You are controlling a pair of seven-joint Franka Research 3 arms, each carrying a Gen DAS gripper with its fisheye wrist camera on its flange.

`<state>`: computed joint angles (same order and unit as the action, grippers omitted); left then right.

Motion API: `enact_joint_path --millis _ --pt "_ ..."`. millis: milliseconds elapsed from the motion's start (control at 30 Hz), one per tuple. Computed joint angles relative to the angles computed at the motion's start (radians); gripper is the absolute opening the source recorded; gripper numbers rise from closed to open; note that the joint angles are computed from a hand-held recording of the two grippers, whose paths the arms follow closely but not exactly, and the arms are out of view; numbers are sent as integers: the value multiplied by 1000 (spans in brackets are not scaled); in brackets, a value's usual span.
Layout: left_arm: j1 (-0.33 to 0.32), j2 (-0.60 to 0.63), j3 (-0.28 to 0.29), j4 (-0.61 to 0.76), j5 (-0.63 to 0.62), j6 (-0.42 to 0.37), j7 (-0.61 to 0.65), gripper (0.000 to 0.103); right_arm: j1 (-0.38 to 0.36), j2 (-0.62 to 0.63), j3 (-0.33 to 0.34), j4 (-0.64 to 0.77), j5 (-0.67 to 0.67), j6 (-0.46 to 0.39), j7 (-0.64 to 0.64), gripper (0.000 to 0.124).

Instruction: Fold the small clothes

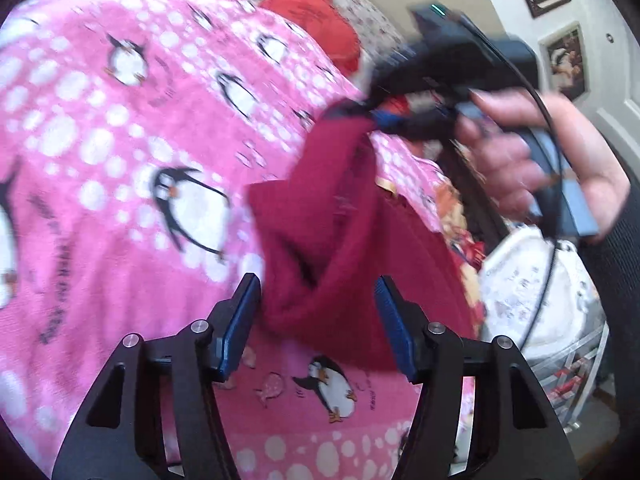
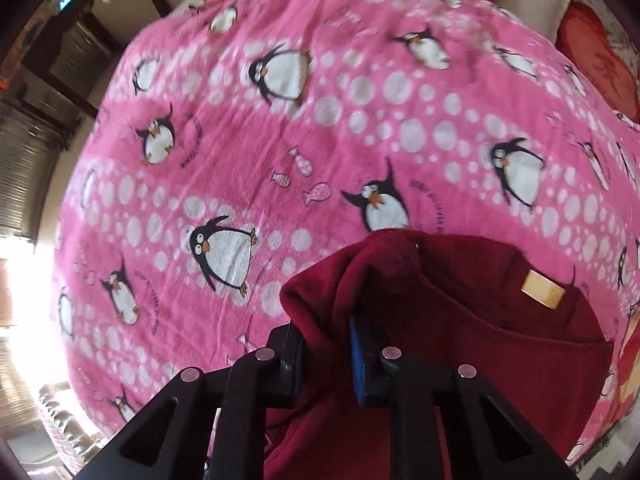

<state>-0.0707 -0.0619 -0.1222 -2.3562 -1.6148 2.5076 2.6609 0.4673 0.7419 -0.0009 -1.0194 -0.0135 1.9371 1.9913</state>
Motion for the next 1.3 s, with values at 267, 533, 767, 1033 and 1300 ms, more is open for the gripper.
enact_joint_path --millis 267,533,767,1033,1300 --pt "-28 23 -22 36 109 47 -56 74 -76 -298 15 -447 57 235 -18 17" --pt "-38 51 -37 98 155 88 -100 17 -136 -401 30 -597 117 335 -67 17" --pt "-91 4 -51 72 261 208 -152 16 -264 -487 95 -731 478 429 -314 14" --pt "-123 -14 -51 63 246 251 -120 16 -247 -506 108 -847 730 657 -378 77" --pt "-152 -24 -54 68 235 265 -77 16 -250 -346 142 -659 748 531 -415 77"
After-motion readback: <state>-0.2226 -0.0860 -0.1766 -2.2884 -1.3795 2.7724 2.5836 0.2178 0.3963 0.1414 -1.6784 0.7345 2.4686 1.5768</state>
